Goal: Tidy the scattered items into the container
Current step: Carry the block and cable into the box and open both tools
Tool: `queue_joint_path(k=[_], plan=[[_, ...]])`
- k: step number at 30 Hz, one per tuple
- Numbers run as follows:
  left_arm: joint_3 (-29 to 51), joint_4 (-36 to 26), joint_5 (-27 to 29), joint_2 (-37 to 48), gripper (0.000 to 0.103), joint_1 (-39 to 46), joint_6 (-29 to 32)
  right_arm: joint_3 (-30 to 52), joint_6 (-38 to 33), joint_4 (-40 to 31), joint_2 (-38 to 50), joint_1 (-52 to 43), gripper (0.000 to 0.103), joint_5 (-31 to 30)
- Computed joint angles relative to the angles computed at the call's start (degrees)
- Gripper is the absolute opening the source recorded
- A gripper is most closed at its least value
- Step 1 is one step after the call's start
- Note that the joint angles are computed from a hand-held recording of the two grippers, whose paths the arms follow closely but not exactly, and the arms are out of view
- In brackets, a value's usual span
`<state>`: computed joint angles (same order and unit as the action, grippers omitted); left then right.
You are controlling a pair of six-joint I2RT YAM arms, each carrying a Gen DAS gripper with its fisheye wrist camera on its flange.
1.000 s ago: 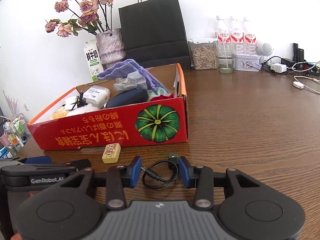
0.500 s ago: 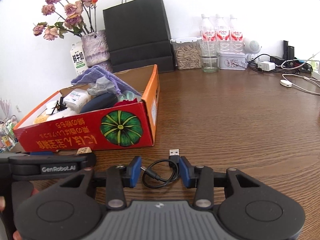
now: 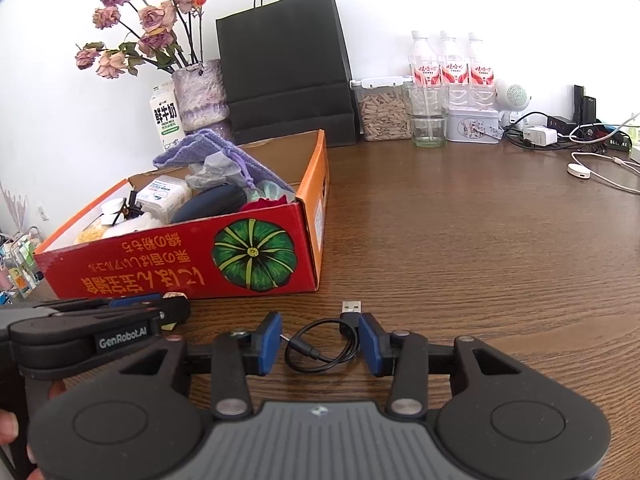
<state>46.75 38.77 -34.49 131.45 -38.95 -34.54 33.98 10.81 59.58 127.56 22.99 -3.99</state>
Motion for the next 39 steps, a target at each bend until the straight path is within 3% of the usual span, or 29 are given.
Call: queue_joint_path(k=[11,15,22,25,27,32,39], plan=[[-3.2,4.1,1.2,-0.7,0.021,0.2,-1.0,0.3,0.3,-0.8,0.0,-0.2,0.041,-0.2],[-6.7,11.0,1.6,-0.6,0.021,0.1,-0.8,0.0,0.8,0.3,0.3,0.2,0.041,0.9],[-14.8,28.6,-0.5,-0.1,0.021,-1.9,1.6,-6.0,0.3,16.7,2.2,4.0,0.041,7.2],[-18.7,35.8,-4.3,-1.0,0.021,-3.6,3.9,-9.0,0.8,26.0,2.7,5.4,0.04,7.5],[-21.1,38.8,-7.3,-2.9,0.021,-4.3,5.9,-9.7,0.7,28.5,1.6,6.5,0.04,7.7],[-26.0,44.4,-8.3,-8.9,0.021,-1.0,9.7,-6.3,-1.1,23.6,-4.3,9.9,0.04,7.6],[-23.7,42.6,-6.5,-14.1,0.021,9.1,14.6,7.5,-1.7,11.6,-5.7,14.3,0.04,7.1]])
